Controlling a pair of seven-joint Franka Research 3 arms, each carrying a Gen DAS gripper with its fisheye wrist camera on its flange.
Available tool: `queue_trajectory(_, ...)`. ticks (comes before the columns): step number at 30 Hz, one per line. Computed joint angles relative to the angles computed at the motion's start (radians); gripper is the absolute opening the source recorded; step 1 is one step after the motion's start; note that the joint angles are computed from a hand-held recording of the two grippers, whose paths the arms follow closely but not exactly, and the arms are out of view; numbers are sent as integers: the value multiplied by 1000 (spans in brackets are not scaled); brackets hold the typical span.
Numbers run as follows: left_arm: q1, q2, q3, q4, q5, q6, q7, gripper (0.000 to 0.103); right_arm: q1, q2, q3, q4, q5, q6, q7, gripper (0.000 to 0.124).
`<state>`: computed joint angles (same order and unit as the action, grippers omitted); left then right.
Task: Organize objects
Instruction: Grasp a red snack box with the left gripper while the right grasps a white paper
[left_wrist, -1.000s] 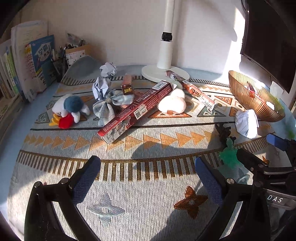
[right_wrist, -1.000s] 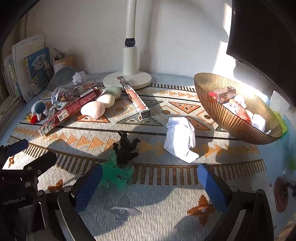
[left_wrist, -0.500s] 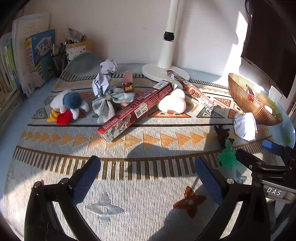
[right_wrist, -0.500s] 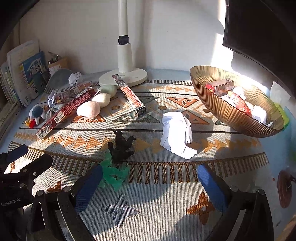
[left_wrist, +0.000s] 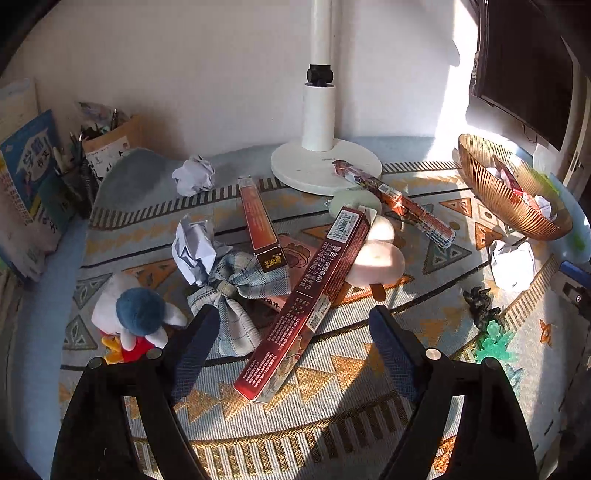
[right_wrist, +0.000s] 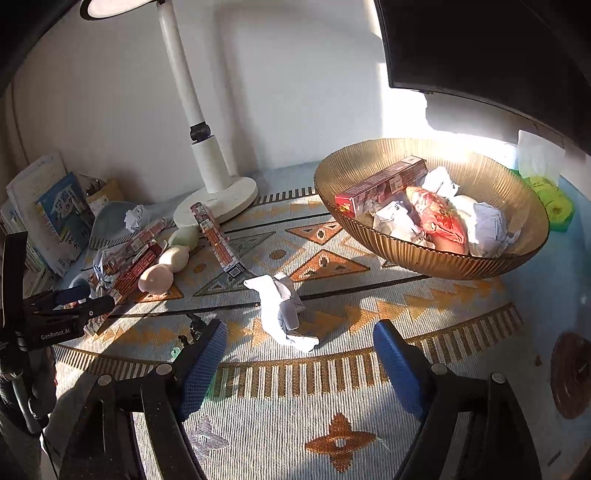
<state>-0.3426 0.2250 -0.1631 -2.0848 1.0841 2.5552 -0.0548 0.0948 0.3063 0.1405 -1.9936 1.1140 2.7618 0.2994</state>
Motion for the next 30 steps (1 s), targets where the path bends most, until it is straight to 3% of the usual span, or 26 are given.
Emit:
queue_trajectory(3,26,48,1,26,-68,72,94,74,10,46,-8,52,-69,-38,64,81)
queue_trajectory(5,12,76,6,58,-88,47,133,70,22,68,-7,71,-108,-24,96,79)
queue_trajectory(9,-5,122,3,117,-174,-12,250,41,48,100,-21,86,-241,8,226,48)
queue_trajectory(12,-10,115,12,106,-200,35,260,22,11,97,17,80,-228,26,209,37)
queue_trajectory(18,-53,50,34,40,-115,97,100,19,-75,38,83,35,-10,-28,-9,22)
queue_trajectory(22,-71,-10,14,-29,-37,160,-70,14,-64,-43,49,-50,57,-96,-100,22)
queue_trajectory(25,-95,-18,-15,-45,10,155,-169,14,-27,-93,20,-116,80,-68,-167,22)
queue_trajectory(30,-126,15,-48,-38,11,116,-221,14,11,-100,-35,-135,44,-111,-146,22)
